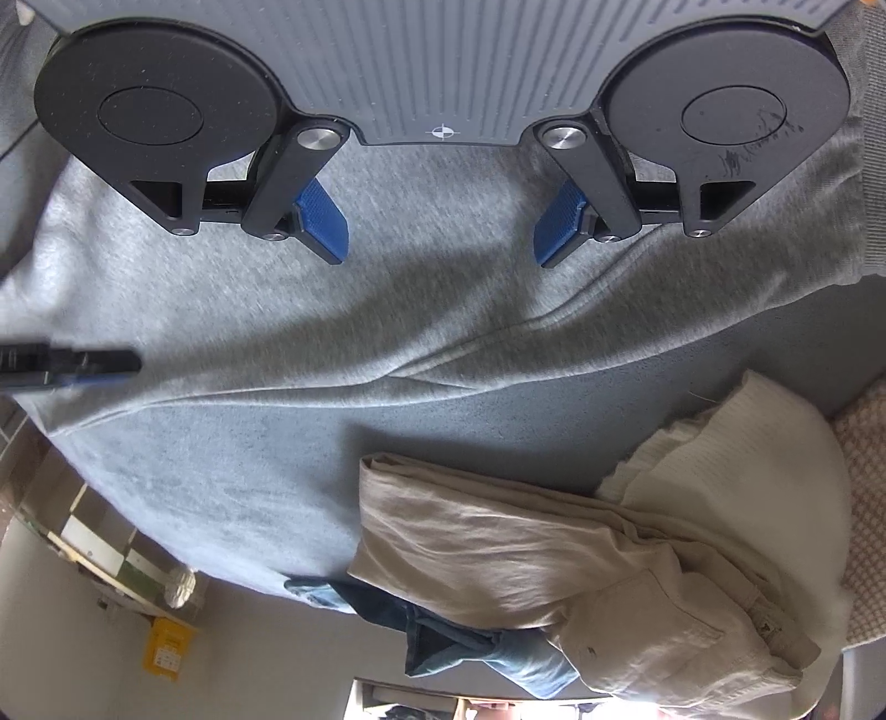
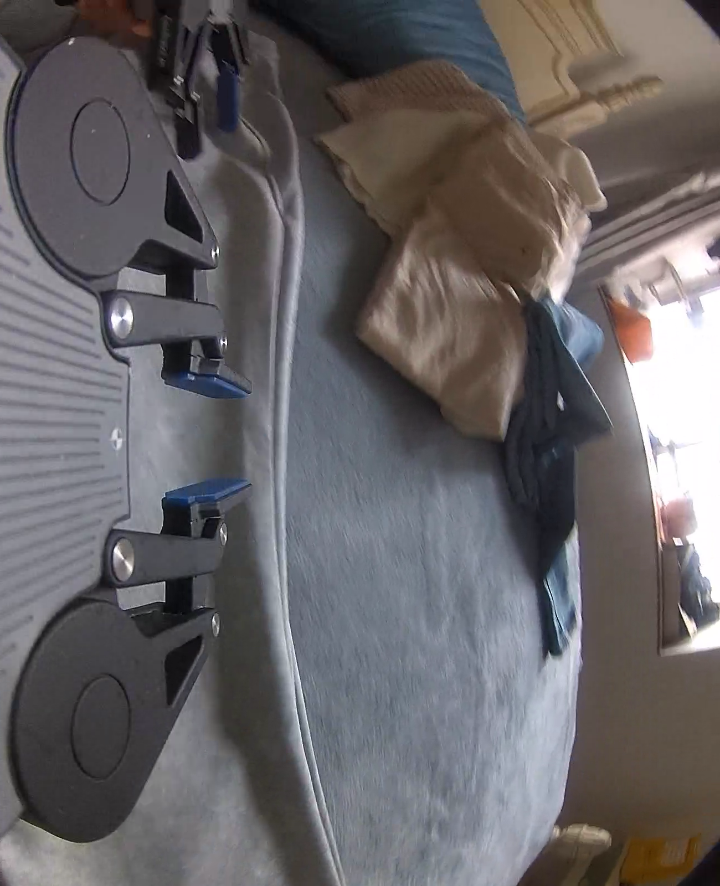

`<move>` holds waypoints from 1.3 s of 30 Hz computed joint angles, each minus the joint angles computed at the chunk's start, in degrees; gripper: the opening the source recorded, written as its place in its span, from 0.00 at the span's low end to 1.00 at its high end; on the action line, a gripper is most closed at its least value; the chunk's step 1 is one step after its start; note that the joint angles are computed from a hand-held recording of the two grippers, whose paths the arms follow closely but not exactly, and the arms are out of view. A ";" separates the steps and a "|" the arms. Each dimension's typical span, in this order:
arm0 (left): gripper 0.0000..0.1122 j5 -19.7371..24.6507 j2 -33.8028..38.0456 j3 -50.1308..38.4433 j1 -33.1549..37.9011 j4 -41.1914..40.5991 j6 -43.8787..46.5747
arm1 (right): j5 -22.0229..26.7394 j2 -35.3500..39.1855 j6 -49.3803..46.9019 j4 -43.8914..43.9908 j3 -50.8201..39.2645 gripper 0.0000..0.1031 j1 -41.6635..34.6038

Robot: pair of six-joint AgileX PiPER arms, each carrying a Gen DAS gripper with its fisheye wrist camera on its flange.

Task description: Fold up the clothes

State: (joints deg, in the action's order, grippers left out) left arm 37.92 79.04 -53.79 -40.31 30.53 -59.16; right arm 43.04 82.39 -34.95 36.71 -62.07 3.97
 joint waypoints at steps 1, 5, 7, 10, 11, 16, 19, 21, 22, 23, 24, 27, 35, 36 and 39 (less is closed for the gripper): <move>0.67 0.19 -0.03 0.11 0.16 0.27 -0.39 | 0.58 0.33 0.37 -0.77 -0.28 0.33 2.25; 0.67 0.99 1.32 0.42 1.81 -0.48 -0.92 | -0.72 2.18 3.89 -6.49 -0.69 0.33 10.74; 0.67 0.73 1.50 0.58 2.26 -0.83 -1.13 | -1.27 4.12 9.02 -11.75 -0.77 0.32 13.95; 0.69 1.05 1.77 0.45 1.84 -0.22 -1.51 | -3.56 4.22 11.60 -13.86 1.32 0.33 15.38; 0.69 1.12 1.79 0.51 1.63 0.06 -1.65 | -3.58 3.93 11.53 -14.16 1.49 0.33 15.46; 0.71 1.32 1.77 0.66 1.05 0.79 -2.33 | -3.26 3.64 12.17 -14.53 1.56 0.34 15.38; 0.71 1.04 1.36 1.07 1.05 1.06 -3.23 | -3.74 3.68 13.23 -15.50 1.60 0.34 16.03; 0.71 0.87 1.11 1.22 1.25 0.87 -3.88 | -3.97 3.70 13.92 -16.23 1.60 0.35 16.46; 0.71 0.83 1.05 1.24 1.32 0.79 -4.11 | -4.03 3.69 14.25 -16.52 1.61 0.35 16.62; 0.71 0.88 1.00 1.21 1.32 0.74 -4.24 | -4.04 3.65 14.48 -16.69 1.65 0.36 16.70; 0.71 0.95 0.95 1.17 1.31 0.69 -4.35 | -4.03 3.58 14.66 -16.83 1.69 0.36 16.76; 0.71 1.36 1.01 1.12 0.84 1.19 -4.87 | -3.48 3.34 14.43 -15.94 1.45 0.36 16.26; 0.71 1.91 1.36 0.76 0.63 1.56 -5.70 | -1.69 1.12 8.51 -8.14 1.24 0.36 12.94; 0.71 1.94 1.41 0.73 0.62 1.61 -5.69 | -1.53 0.98 8.35 -8.10 1.27 0.36 13.11; 0.71 1.99 1.52 0.65 0.65 1.64 -5.63 | -1.76 0.66 9.07 -9.89 1.53 0.36 14.43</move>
